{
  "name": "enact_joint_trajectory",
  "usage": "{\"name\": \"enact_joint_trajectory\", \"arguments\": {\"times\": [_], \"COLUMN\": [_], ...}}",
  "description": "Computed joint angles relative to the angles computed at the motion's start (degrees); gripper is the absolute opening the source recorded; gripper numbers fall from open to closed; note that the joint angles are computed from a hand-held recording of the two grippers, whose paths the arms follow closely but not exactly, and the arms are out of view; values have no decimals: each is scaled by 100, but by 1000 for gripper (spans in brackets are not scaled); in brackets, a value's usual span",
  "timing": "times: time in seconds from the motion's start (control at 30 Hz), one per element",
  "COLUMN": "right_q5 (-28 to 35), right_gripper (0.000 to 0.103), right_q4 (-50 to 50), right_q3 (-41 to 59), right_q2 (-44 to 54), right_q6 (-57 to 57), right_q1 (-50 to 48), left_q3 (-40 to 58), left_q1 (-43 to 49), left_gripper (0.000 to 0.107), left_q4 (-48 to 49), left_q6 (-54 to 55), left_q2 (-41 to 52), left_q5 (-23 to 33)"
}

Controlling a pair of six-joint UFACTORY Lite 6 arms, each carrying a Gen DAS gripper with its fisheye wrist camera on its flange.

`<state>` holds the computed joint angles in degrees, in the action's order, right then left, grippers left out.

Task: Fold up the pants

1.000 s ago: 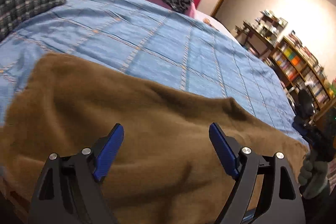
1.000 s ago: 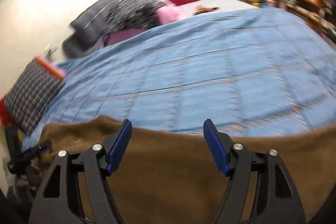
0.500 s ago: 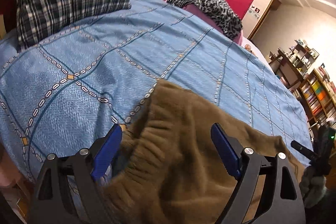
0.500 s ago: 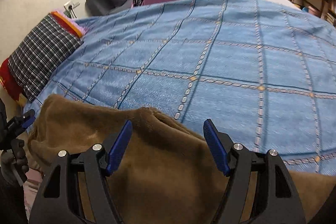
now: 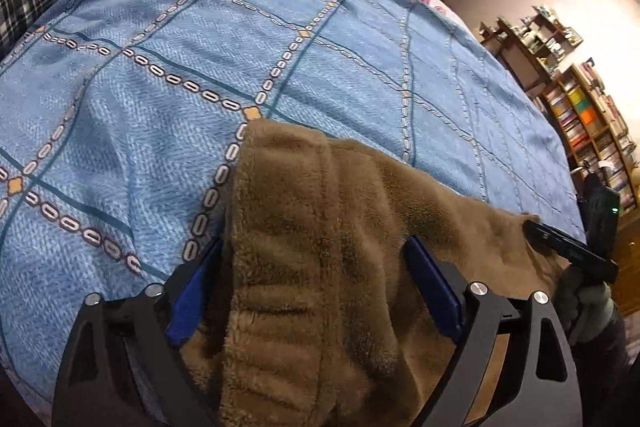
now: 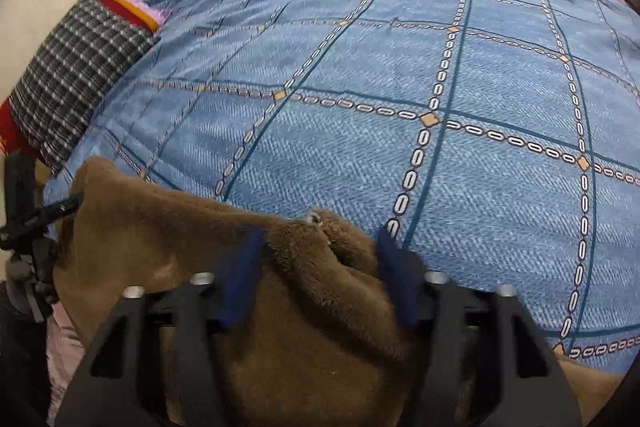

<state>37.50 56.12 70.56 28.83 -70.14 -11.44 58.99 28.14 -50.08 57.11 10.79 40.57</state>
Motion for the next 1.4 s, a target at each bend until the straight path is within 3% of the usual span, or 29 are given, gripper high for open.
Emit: {"name": "enact_joint_trajectory", "arguments": {"times": [0.07, 0.13, 0.2, 0.33, 0.47, 0.57, 0.63, 0.67, 0.73, 0.8, 0.93, 1.17, 1.27, 1.4], "right_q5": [-33, -204, -430, -1173, -1578, -1601, -1562, -1564, -1370, -1107, -584, -173, 87, 510], "right_gripper": [20, 17, 16, 7, 6, 6, 9, 11, 21, 29, 39, 41, 41, 41], "right_q4": [155, 527, 867, 1861, 2032, 1904, 2039, 2082, 1991, 1880, 1810, 1544, 1421, 1301], "right_q3": [-98, -456, -783, -1234, -889, -791, -950, -1045, -1177, -1371, -2192, -3280, -3387, -3528], "right_q2": [-121, -574, -1059, -1780, -1286, -1025, -1170, -1274, -1469, -1712, -2512, -3425, -3574, -3765], "right_q6": [-156, -577, -972, -1931, -1904, -1737, -1885, -1937, -1804, -1640, -1790, -2147, -2288, -2750], "right_q1": [17, 18, 65, 282, 435, 411, 303, 240, 18, -207, -646, -1659, -2295, -3303], "left_q3": [-97, -169, -417, -1085, -1235, -1027, -790, -667, -613, -720, -1039, -1427, -1359, -1311], "left_q1": [64, 205, 265, 39, -868, -1370, -1359, -1262, -1094, -1110, -1235, -1669, -2359, -3609], "left_gripper": [62, 43, 38, 36, 37, 40, 41, 43, 58, 65, 69, 75, 75, 75], "left_q4": [-85, -268, -423, -584, 412, 1591, 2033, 1910, 1418, 1540, 2865, 4317, 5105, 5359], "left_q6": [46, 57, 9, 95, -769, -1595, -1894, -1745, -1285, -1401, -2675, -4663, -5790, -6633], "left_q2": [-51, -164, -652, -2265, -2671, -1893, -1281, -1049, -787, -875, -1383, -2820, -3064, -2906], "left_q5": [-18, 244, 335, -256, -1507, -2335, -2593, -2572, -2670, -2835, -2980, -2755, -2601, -2571]}}
